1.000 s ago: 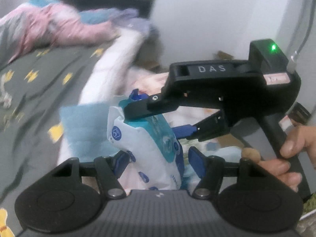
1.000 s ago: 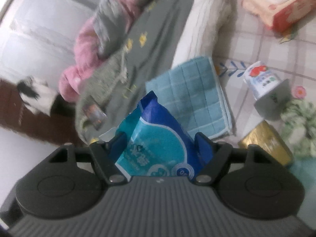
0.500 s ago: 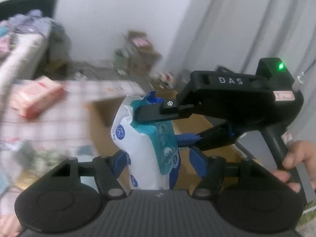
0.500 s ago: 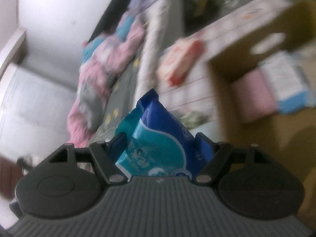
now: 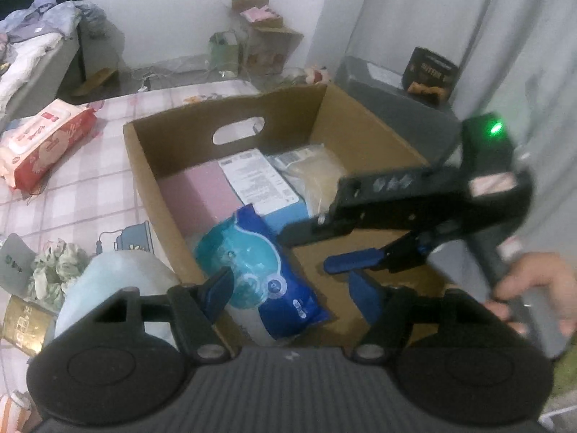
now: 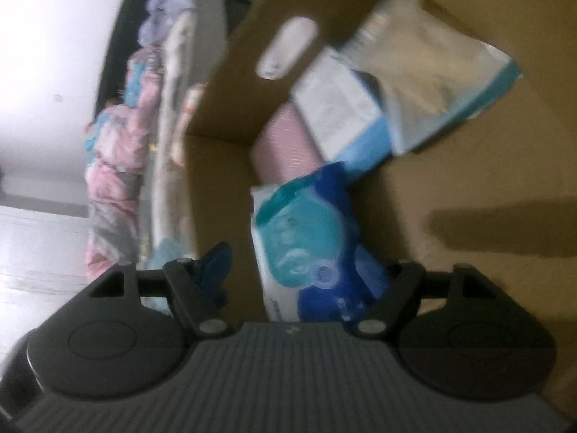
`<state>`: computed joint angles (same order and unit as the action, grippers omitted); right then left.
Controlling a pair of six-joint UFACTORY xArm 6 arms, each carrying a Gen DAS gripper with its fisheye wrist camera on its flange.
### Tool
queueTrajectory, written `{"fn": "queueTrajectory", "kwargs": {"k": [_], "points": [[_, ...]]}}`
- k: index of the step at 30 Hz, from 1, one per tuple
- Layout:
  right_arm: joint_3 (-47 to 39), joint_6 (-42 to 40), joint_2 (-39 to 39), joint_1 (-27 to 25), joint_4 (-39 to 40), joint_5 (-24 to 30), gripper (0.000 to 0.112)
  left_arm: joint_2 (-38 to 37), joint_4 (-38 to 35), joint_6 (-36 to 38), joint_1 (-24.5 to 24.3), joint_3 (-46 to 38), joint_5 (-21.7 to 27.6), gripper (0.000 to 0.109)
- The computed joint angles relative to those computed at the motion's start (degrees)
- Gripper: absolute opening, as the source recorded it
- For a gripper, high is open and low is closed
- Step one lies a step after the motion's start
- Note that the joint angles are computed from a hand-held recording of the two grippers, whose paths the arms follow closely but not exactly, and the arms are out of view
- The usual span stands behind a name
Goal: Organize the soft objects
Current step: 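Lower the wipes pack into the cardboard box and open the right gripper, then move the right gripper to the blue towel and grasp its edge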
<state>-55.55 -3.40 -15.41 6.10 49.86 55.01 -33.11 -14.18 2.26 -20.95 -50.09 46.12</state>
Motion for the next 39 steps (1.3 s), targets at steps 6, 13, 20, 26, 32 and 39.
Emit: {"fn": "queueTrajectory", "kwargs": {"k": [6, 13, 20, 26, 32, 39], "points": [[0.25, -1.36, 2.36, 1.60, -2.58, -3.64, 0.068, -4.75, 0.80, 1.12, 2.12, 1.36, -0.31, 0.075], [-2.12, -2.22, 4.98, 3.89, -1.37, -2.42, 0.054, -12.37, 1.40, 1.31, 7.28, 4.71, -0.11, 0.077], [-3.53, -0.88, 3.07, 5.89, -6.21, -2.50, 0.059, -22.53, -0.38, 4.04, 18.30, 9.92, 2.89, 0.078], [-5.17, 1.26, -2.24, 7.95, -14.64, -4.39, 0.068, -30.35, -3.24, 10.65, 33.38, 14.94, 4.09, 0.079], [-14.05, -0.10, 0.85, 16.79, -11.98, -5.09, 0.073, -29.46, -9.38, 19.92, 48.22, 15.78, 2.80, 0.077], [-32.14, -1.27, 18.91, 29.83, -2.79, -2.24, 0.075, -23.82, -13.33, 26.38, 54.96, 15.02, 0.68, 0.060]]}}
